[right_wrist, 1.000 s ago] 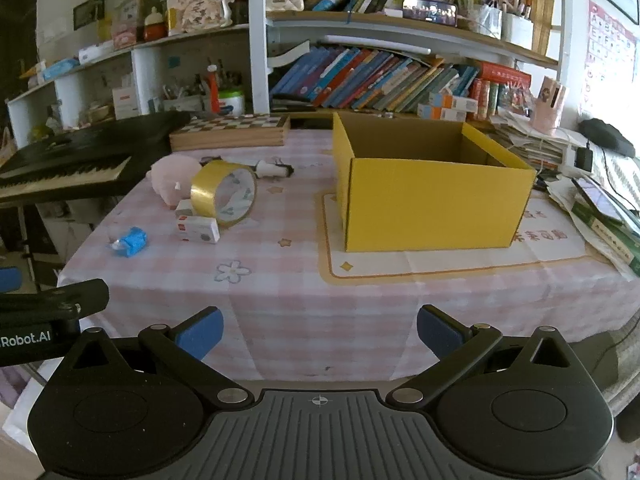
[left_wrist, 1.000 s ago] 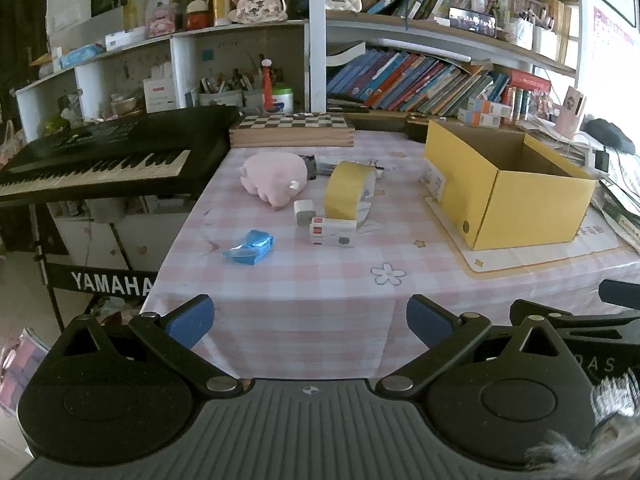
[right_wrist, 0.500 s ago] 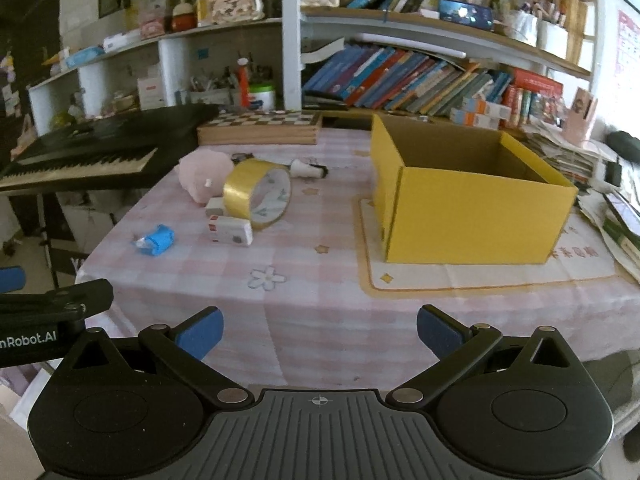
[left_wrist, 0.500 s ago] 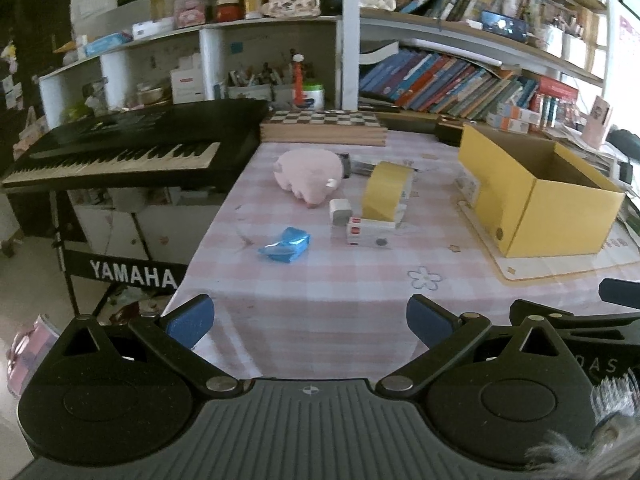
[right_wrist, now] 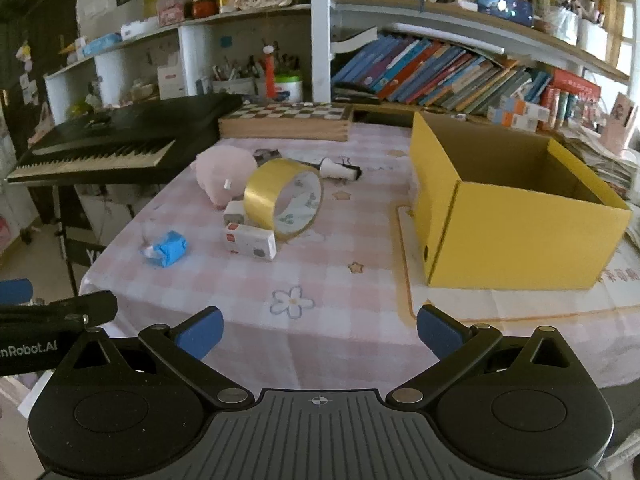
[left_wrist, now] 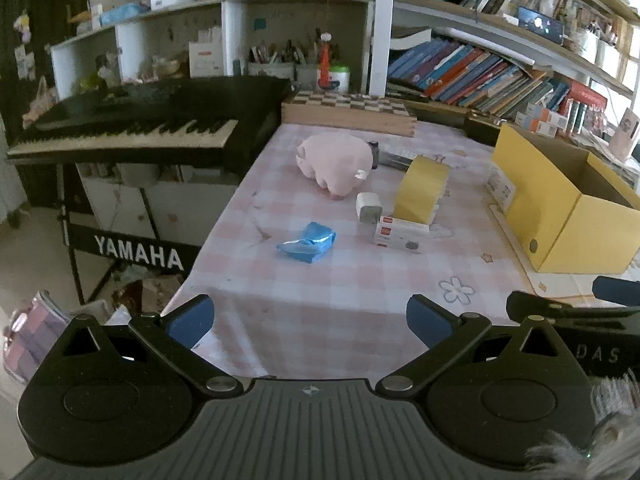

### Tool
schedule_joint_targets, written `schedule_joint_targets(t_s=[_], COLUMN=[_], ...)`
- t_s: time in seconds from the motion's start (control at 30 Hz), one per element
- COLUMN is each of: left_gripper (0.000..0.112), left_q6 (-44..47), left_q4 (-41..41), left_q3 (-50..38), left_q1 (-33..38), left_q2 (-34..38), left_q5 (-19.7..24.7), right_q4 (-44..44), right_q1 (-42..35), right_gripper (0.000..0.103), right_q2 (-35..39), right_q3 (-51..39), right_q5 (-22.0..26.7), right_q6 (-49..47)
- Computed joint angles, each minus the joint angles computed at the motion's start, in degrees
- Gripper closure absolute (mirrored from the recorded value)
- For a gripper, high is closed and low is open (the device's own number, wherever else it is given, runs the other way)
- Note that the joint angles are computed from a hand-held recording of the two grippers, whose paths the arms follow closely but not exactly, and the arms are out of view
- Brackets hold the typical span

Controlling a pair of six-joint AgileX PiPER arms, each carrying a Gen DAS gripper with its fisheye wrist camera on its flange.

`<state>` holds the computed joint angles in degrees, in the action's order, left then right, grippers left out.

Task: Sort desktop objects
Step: 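Grasp the blue packet with the left tool while the right tool grasps the tape roll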

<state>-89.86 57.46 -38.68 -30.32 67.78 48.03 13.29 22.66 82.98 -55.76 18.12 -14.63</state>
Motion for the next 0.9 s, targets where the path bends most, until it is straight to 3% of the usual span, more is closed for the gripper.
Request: schedule_joint_targets(t_s=[0.37, 0.5, 0.67, 0.9], left_gripper=[0.009, 0.014, 0.029, 0.036], left_q6=[3.96, 6.22, 9.84, 16.07], left_q4=[0.07, -0.63, -1.39, -3.20], left_q3=[-5.44, -7.78, -10.79, -15.91], left_q1=[10.52, 13.55, 16.59, 21.02], left_q2=[8.85, 12.05, 16.37, 23.44], left_q5=[-6.37, -8.70, -11.38, -15.29], right_q4=[11.96, 15.35, 18.05, 17.91], right_q1=[-2.03, -2.87, -3.24, -3.60], right_gripper=[0.000, 0.000, 0.000, 0.000], right_q2=[11.93, 16.72, 22.11, 31.35], right_q3=[-12.75, -18.55, -25.63, -38.93], right_q5=[3.19, 5.60, 8.67, 15.62], right_q6=[-12.77, -15.79, -18.16, -16.86])
